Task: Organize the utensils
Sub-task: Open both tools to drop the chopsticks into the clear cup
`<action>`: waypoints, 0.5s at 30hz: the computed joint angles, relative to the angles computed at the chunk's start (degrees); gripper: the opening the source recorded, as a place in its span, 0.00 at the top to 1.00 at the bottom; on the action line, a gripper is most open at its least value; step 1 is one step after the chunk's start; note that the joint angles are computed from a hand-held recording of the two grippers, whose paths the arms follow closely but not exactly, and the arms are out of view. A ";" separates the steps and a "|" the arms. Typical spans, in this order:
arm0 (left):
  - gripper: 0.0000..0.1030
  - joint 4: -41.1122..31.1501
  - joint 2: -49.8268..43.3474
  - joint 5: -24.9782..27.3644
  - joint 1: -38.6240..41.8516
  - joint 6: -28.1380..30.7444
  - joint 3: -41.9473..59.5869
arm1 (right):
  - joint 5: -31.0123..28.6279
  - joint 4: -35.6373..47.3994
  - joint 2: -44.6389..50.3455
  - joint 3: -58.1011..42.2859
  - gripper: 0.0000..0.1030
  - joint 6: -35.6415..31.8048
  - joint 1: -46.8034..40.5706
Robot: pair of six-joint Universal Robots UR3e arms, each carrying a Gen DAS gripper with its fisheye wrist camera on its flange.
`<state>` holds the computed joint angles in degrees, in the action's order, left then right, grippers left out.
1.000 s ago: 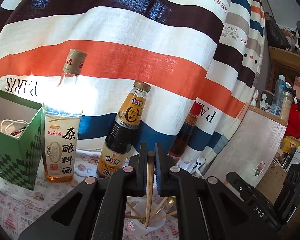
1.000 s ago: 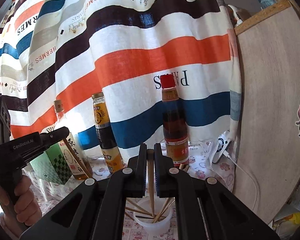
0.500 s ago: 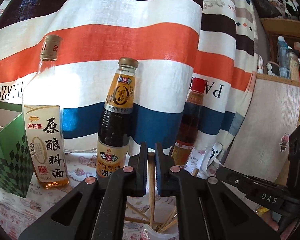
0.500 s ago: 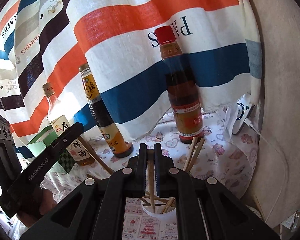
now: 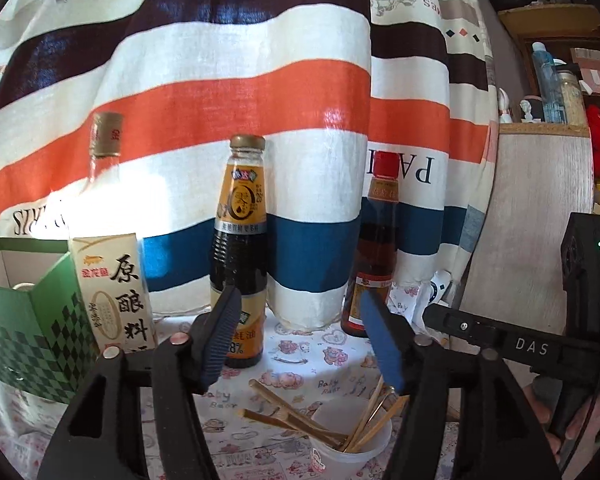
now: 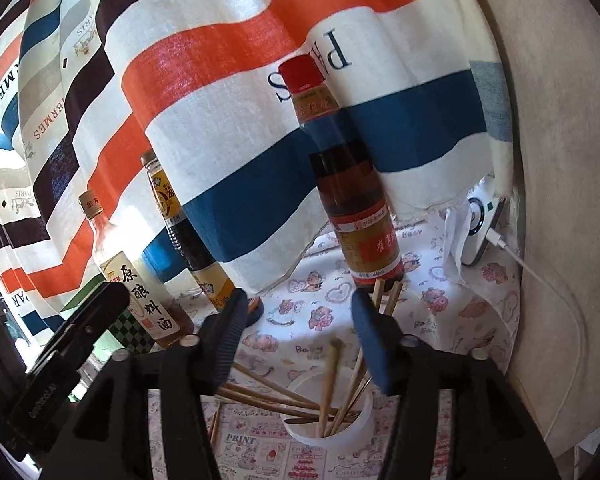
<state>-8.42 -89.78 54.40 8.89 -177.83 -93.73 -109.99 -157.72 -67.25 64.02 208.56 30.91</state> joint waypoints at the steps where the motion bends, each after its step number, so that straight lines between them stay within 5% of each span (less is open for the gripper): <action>1: 0.32 0.14 1.63 -0.28 0.98 0.34 -0.94 | -2.44 0.03 0.38 -0.86 0.41 -0.62 1.03; 5: 0.13 -1.62 8.09 -1.58 5.72 2.01 -4.15 | -9.43 -0.99 2.20 -4.23 0.22 -3.30 4.92; 10: 0.03 -8.09 17.68 -3.73 13.95 7.29 -8.41 | -15.27 -3.23 6.87 -10.18 0.08 -8.82 10.04; 15: 0.01 -16.97 31.73 -20.32 34.29 13.36 -15.16 | -22.79 0.35 13.28 -20.27 0.00 -10.52 13.76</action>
<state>-25.40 -58.05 34.08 43.18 -164.47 -108.89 -132.78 -157.36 -53.97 43.76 198.03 44.67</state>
